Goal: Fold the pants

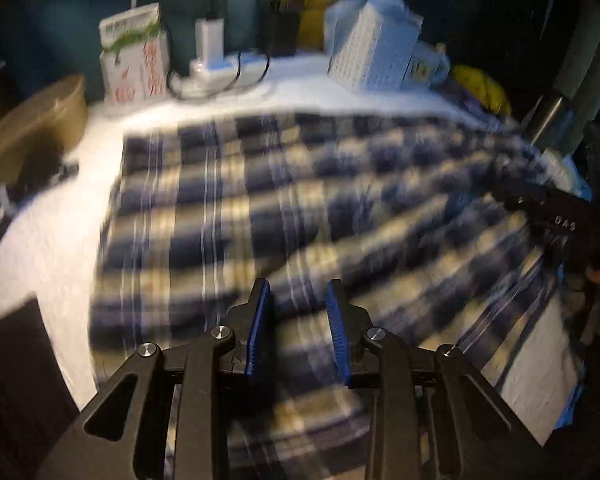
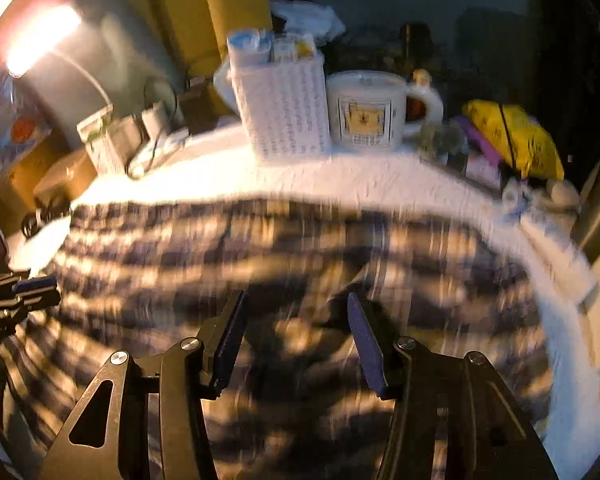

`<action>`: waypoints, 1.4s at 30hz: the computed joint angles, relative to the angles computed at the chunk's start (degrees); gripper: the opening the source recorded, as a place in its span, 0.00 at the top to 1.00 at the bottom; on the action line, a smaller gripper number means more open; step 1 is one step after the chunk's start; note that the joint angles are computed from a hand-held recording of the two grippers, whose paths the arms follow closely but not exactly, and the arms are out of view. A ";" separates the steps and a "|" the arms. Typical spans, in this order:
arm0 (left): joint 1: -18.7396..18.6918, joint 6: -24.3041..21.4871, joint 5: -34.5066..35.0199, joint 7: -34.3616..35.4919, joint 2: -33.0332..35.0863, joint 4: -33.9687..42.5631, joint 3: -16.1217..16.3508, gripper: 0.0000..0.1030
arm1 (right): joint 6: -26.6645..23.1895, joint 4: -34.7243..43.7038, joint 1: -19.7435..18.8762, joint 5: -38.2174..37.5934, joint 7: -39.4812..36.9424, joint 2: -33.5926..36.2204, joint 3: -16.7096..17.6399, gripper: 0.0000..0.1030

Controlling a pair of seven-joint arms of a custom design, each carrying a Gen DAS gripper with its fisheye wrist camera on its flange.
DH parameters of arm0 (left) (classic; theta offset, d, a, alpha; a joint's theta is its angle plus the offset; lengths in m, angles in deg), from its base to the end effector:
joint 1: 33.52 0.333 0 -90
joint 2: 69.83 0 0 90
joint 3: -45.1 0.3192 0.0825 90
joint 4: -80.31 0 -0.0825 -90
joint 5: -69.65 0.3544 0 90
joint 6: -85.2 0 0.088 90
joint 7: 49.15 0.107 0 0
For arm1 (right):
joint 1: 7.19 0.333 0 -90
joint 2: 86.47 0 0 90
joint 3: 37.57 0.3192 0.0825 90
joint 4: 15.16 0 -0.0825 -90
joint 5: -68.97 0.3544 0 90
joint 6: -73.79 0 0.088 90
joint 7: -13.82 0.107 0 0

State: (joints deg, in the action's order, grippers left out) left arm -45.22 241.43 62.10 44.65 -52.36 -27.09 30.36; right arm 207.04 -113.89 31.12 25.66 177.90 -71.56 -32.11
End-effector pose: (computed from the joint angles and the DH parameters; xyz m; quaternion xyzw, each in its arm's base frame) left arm 0.5838 -0.2677 0.4373 -0.5343 0.7964 -0.2696 0.0869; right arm 0.4746 0.4299 0.4872 -0.6310 0.6984 -0.2496 0.2276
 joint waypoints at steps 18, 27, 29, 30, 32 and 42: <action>-4.55 7.61 6.21 -4.02 -9.21 -14.48 -0.15 0.68 | -6.24 -9.55 1.67 -3.04 7.38 -7.33 4.85 0.46; -5.18 14.89 11.22 -10.93 -13.28 -22.31 0.87 0.59 | -7.27 -13.58 2.14 -4.25 11.07 -10.31 7.03 0.46; -4.73 16.09 9.33 -9.99 -14.42 -24.20 0.32 0.56 | -7.81 -14.18 2.22 -4.10 12.08 -10.83 7.49 0.46; -4.41 16.27 7.13 -8.31 -14.96 -24.94 -0.16 0.55 | -7.80 -14.54 2.18 -4.07 12.36 -11.12 7.66 0.46; -4.27 16.14 4.00 -5.74 -16.00 -26.05 -0.57 0.52 | -7.88 -15.21 2.15 -4.18 13.17 -11.68 8.03 0.46; -5.42 18.59 -8.05 0.83 -21.03 -29.26 1.04 0.52 | -8.32 -19.49 2.00 -2.45 17.98 -16.11 10.16 0.31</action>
